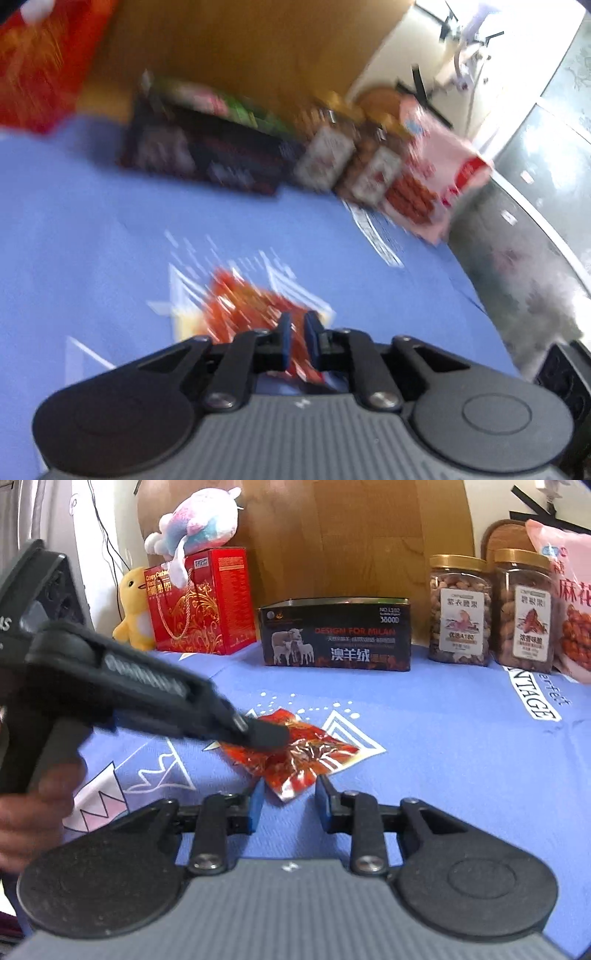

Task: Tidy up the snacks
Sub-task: 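Grasp the red spicy-strip packet with the left gripper, then drop the red spicy-strip packet into the black tin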

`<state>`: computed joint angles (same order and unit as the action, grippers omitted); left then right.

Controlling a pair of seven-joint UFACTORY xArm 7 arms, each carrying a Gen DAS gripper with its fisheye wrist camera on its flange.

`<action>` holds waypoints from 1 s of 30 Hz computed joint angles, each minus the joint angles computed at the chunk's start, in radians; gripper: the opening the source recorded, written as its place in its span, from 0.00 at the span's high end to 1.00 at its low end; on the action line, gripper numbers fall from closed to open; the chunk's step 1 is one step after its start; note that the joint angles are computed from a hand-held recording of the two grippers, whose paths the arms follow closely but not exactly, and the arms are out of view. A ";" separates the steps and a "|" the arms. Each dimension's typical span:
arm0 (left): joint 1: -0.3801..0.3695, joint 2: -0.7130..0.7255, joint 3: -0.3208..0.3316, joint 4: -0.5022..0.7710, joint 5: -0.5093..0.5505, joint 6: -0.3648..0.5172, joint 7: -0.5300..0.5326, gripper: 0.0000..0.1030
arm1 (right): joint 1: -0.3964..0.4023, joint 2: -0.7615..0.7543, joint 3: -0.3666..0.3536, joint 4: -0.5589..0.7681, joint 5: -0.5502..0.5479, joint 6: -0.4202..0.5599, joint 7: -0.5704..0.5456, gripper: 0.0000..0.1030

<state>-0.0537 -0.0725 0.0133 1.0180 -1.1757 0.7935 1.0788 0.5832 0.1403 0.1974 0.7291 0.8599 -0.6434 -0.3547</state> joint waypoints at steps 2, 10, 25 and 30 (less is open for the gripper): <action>0.004 0.015 -0.004 0.020 0.037 -0.066 -0.051 0.49 | -0.027 -0.012 0.004 -0.027 -0.080 0.005 0.104 0.66; 0.117 0.215 -0.019 0.209 0.038 0.263 -0.203 0.54 | -0.009 0.010 -0.014 0.011 -0.078 0.025 0.080 0.58; 0.081 0.166 -0.050 0.135 0.037 0.109 -0.179 0.97 | -0.035 -0.002 -0.010 -0.029 -0.154 -0.008 0.224 0.52; 0.134 0.174 -0.029 0.166 -0.037 0.270 -0.184 0.97 | -0.004 0.012 -0.013 0.006 -0.061 -0.006 0.121 0.66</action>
